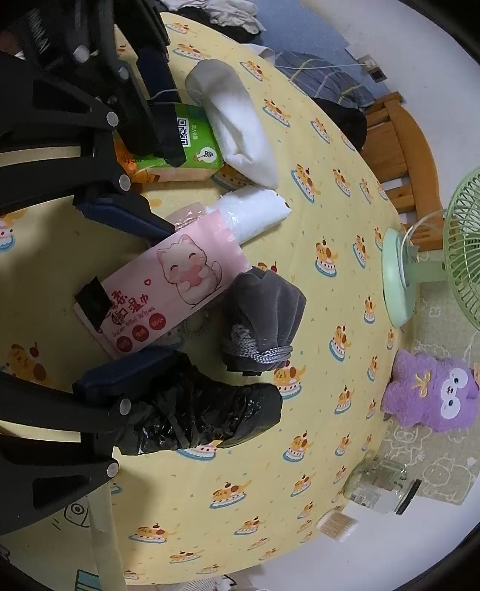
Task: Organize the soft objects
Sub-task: 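Grasp the green tissue pack with the left tool while the right tool grasps the pink wipe pack, then lift the tissue pack and wipe pack off the table with both tools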
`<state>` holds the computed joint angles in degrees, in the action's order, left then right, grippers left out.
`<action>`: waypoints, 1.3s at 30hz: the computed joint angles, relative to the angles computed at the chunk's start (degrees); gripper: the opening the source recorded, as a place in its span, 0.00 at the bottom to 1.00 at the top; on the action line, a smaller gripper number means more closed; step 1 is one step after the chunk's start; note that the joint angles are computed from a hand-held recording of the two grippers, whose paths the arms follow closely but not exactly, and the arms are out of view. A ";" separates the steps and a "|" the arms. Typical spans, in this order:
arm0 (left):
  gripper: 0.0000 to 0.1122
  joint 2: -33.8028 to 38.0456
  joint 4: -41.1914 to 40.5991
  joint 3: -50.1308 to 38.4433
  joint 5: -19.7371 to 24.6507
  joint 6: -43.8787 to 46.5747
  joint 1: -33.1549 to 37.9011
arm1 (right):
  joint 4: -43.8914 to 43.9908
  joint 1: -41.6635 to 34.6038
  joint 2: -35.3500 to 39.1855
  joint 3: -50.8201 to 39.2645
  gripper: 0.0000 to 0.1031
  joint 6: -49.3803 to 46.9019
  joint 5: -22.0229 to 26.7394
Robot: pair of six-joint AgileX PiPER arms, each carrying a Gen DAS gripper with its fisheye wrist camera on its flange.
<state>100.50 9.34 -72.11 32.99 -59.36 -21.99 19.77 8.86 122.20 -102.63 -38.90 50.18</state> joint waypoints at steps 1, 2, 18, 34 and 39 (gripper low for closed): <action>0.60 0.21 -0.12 -0.42 0.25 -0.04 0.02 | 0.30 -0.22 -0.18 0.24 0.55 -0.03 -0.13; 0.63 0.60 0.12 -1.14 0.75 -0.43 -0.07 | 0.02 -0.20 -0.18 0.31 0.52 0.38 -0.59; 0.53 9.19 15.02 -13.74 17.61 -10.23 -3.60 | 0.04 -0.05 -3.80 7.45 0.45 -0.47 -6.95; 0.71 15.93 14.72 -23.72 23.80 -1.73 -4.86 | 1.85 -1.04 -5.72 11.31 0.43 -1.87 -9.56; 0.84 18.04 17.32 -25.40 24.17 -6.48 -5.88 | 3.16 -1.89 -6.02 12.25 0.43 -3.16 -9.88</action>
